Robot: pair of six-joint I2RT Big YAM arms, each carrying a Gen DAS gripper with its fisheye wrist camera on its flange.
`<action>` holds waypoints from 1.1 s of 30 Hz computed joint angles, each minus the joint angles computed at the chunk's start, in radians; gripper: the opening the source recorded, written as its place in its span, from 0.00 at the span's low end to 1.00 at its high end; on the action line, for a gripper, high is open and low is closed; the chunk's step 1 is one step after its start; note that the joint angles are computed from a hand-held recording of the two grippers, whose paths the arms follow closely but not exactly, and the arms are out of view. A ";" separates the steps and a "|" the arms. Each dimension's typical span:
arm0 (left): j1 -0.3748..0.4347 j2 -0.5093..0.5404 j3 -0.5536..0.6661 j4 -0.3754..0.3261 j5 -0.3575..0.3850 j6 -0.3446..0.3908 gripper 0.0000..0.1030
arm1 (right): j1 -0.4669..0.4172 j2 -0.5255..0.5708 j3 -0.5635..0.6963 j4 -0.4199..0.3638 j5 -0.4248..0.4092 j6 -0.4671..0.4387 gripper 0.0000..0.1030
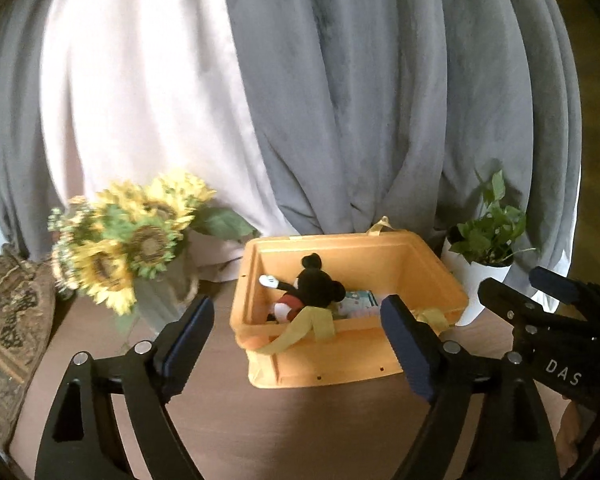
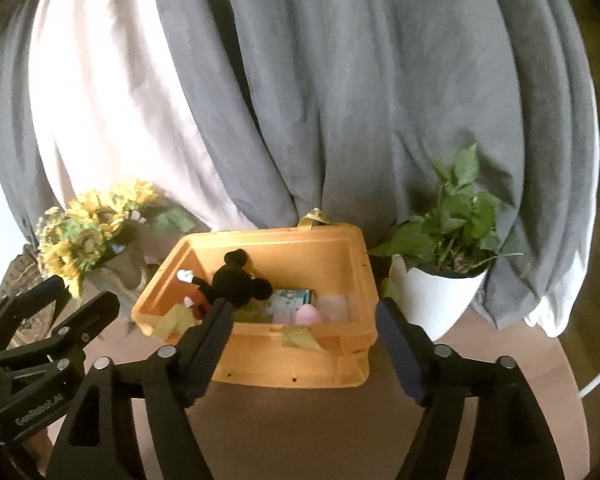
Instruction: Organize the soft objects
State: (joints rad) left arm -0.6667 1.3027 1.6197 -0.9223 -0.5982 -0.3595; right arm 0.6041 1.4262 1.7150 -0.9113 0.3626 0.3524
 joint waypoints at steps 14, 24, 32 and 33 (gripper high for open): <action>-0.191 -0.116 -0.062 -0.114 -0.271 -0.132 0.99 | 0.102 -0.208 -0.177 0.026 0.106 0.008 0.78; -0.311 -0.217 -0.129 -0.212 -0.346 -0.218 1.00 | 0.247 -0.288 -0.220 -0.057 0.300 0.111 0.78; -0.473 -0.304 -0.144 -0.383 -0.460 -0.340 1.00 | 0.446 -0.325 -0.214 -0.205 0.495 0.289 0.78; -0.492 -0.310 -0.142 -0.411 -0.471 -0.364 1.00 | 0.472 -0.326 -0.210 -0.225 0.518 0.311 0.78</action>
